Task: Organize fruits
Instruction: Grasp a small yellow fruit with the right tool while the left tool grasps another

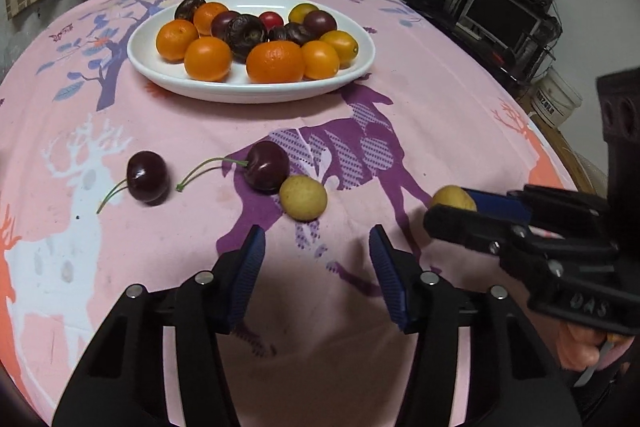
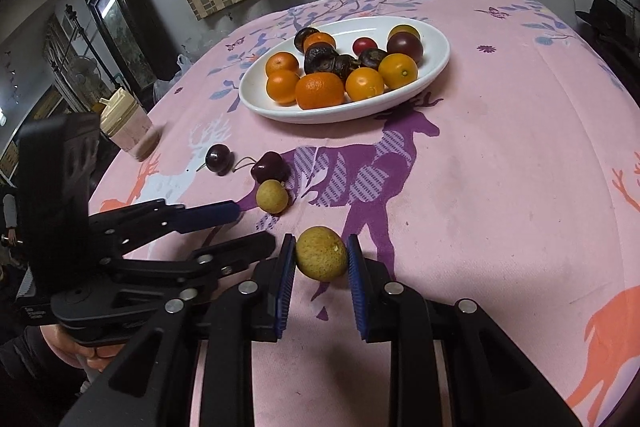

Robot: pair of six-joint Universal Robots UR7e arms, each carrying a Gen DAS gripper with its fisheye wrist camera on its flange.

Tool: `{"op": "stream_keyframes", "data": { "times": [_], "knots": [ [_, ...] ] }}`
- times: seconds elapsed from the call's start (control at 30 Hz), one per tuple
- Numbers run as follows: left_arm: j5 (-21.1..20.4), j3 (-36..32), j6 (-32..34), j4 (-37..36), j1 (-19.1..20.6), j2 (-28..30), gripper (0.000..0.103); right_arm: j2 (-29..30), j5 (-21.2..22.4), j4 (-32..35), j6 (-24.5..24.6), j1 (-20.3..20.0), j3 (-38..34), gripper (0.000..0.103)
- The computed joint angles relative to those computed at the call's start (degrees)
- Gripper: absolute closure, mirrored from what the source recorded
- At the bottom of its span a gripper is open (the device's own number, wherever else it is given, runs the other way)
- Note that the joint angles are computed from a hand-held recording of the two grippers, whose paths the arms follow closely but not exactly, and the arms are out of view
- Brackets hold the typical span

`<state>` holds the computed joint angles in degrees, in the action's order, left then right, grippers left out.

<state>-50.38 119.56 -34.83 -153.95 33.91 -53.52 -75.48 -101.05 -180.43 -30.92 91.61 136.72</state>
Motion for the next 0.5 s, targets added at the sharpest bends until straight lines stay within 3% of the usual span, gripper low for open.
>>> {"op": "stream_keyframes", "data": {
  "times": [0.13, 0.2, 0.5],
  "knots": [
    [1.8, -1.9, -1.4, 1.1, 0.6, 1.8, 0.051, 0.1, -0.3, 0.3, 0.0, 0.2, -0.1, 0.077],
    [2.5, -2.8, -1.6, 1.8, 0.8, 2.4, 0.059, 0.0, -0.2, 0.4, -0.3, 0.4, 0.1, 0.077],
    [7.0, -4.7, -2.6, 4.7, 0.1, 4.7, 0.063, -0.4, 0.1, 0.0, -0.3, 0.3, 0.3, 0.076]
  ]
}}
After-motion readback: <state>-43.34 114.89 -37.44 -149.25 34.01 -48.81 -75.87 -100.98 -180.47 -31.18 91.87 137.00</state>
